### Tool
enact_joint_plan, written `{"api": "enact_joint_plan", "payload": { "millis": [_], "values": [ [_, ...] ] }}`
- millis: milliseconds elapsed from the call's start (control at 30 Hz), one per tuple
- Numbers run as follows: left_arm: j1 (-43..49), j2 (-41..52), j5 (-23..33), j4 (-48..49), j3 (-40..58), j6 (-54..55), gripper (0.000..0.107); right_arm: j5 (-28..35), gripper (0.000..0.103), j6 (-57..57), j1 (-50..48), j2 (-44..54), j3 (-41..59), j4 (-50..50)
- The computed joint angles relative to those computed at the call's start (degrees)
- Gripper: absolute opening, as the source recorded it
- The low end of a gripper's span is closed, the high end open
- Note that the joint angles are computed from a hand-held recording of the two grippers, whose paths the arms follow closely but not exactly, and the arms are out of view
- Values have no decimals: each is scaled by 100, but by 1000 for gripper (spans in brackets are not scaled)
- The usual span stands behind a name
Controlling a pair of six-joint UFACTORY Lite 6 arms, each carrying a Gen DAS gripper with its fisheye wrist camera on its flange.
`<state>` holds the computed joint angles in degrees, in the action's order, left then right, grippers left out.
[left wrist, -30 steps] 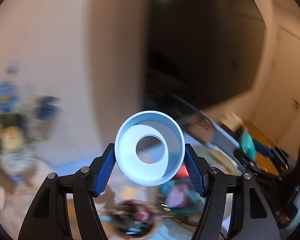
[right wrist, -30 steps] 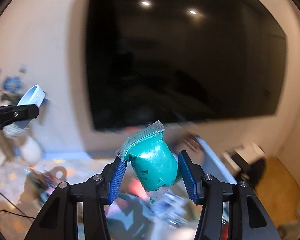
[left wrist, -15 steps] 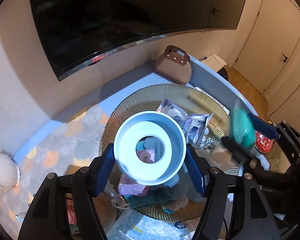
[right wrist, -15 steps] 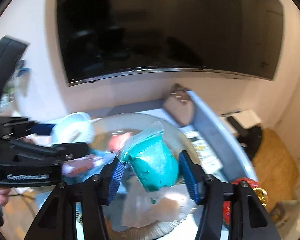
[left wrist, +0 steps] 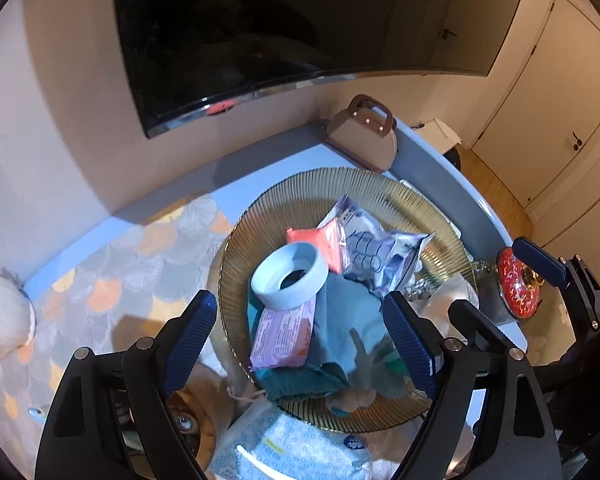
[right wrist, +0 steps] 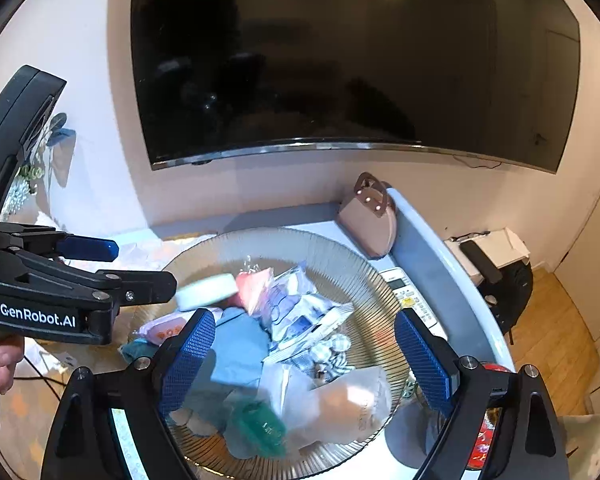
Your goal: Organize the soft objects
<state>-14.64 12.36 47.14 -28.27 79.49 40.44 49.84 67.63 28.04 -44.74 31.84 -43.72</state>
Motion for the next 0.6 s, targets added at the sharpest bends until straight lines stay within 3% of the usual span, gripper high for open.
{"api": "enact_joint_plan", "payload": {
  "millis": [600],
  "values": [
    [-14,-52,-82,144,-185,-115,84,11,90,60,109,118,-23,0]
  ]
}}
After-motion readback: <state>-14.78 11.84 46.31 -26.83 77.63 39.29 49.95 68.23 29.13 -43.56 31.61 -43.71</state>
